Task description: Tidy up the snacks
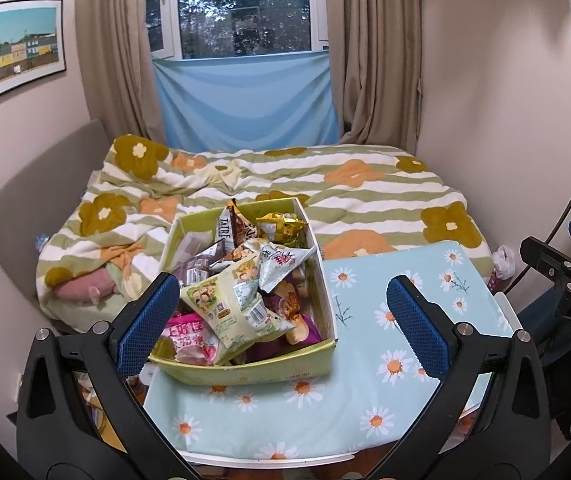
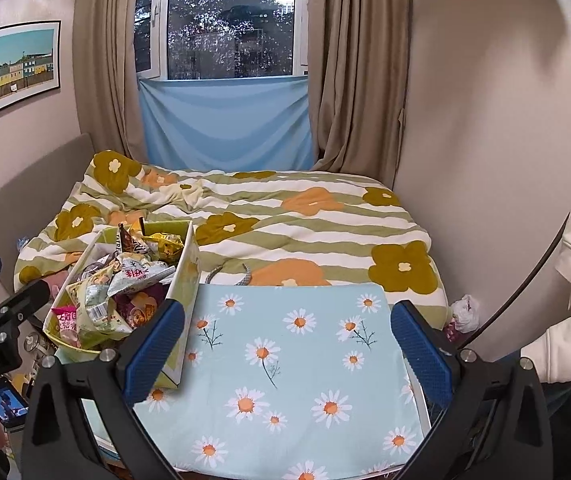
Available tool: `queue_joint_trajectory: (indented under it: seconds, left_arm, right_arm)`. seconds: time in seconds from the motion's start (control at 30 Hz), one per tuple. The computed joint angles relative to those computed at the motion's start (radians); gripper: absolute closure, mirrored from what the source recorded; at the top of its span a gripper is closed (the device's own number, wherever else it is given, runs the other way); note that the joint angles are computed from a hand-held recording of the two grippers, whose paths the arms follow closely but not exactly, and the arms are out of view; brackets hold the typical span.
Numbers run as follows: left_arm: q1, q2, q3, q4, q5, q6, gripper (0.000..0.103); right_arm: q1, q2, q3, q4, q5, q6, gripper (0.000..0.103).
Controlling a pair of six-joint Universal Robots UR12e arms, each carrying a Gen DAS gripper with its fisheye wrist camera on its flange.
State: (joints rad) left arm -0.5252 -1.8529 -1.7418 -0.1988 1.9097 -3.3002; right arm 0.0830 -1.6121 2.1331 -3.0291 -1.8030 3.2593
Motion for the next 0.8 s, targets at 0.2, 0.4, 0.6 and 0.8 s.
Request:
queue_joint_trajectory:
  seconds: [0.2, 0.4, 0.6, 0.8]
  left_arm:
    - [0.000, 0.004, -0.007, 0.004, 0.004, 0.000, 0.000]
    - [0.001, 0.007, -0.010, 0.003, 0.005, 0.003, 0.000]
    - [0.003, 0.009, -0.011, 0.005, 0.002, 0.010, 0.000]
    - [0.004, 0.010, -0.011, 0.005, 0.000, 0.010, 0.000]
  right_arm:
    - [0.001, -0.001, 0.001, 0.002, 0.000, 0.002, 0.001]
    - [0.003, -0.001, 0.004, 0.001, -0.002, 0.007, 0.000]
    - [0.004, -0.001, 0.006, 0.000, -0.003, 0.008, 0.001]
    - [0.004, -0.002, 0.007, 0.000, -0.002, 0.008, 0.001]
